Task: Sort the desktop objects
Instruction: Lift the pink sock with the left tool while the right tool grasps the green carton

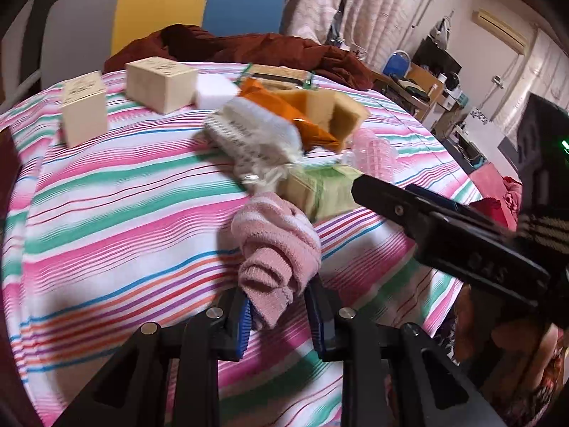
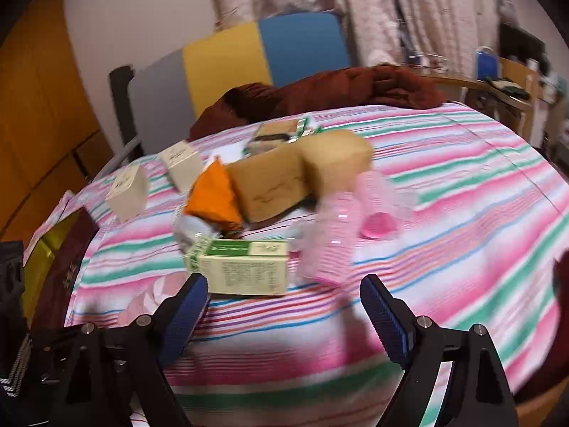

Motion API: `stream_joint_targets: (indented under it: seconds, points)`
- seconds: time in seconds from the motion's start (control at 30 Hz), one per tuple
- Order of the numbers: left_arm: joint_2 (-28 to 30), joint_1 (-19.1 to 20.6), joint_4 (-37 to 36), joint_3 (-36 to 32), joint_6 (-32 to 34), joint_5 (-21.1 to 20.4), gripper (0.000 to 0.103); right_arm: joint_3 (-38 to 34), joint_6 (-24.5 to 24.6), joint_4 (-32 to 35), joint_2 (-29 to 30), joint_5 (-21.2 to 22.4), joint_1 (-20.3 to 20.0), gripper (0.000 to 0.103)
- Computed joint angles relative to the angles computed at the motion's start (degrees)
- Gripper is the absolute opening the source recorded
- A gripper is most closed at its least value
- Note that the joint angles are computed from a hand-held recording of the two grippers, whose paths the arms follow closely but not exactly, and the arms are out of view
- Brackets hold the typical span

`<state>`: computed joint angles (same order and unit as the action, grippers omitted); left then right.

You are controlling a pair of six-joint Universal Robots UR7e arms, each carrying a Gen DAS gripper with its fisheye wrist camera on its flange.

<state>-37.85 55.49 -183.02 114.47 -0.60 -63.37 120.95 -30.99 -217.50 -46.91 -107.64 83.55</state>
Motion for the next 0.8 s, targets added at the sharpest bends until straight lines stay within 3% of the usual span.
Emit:
stream_joint_targets:
  seconds: [0.33,0.47,0.6,0.8]
  points:
    - [-2.8,0.6,-4.0,4.2,-1.0,4.0,0.026,-4.6,-2.8,6.9,3.0,-2.7,2.6,0.089]
    - [-2.9,1.1,-4.8,4.5,-0.6,3.3,0.026,-5.2,-0.4,8.1,3.7,-4.0,1.9,0.088]
    - [-3.0,1.3,-5.5,4.8,-0.2,2.7,0.03,-4.9,1.2,7.7,3.8,-4.1,1.3,0.075]
    - [-3.2,0.9,-6.7,5.7,-0.7,3.1,0.03,-3.2,3.5,7.2,2.8,-1.9,0.6,0.075]
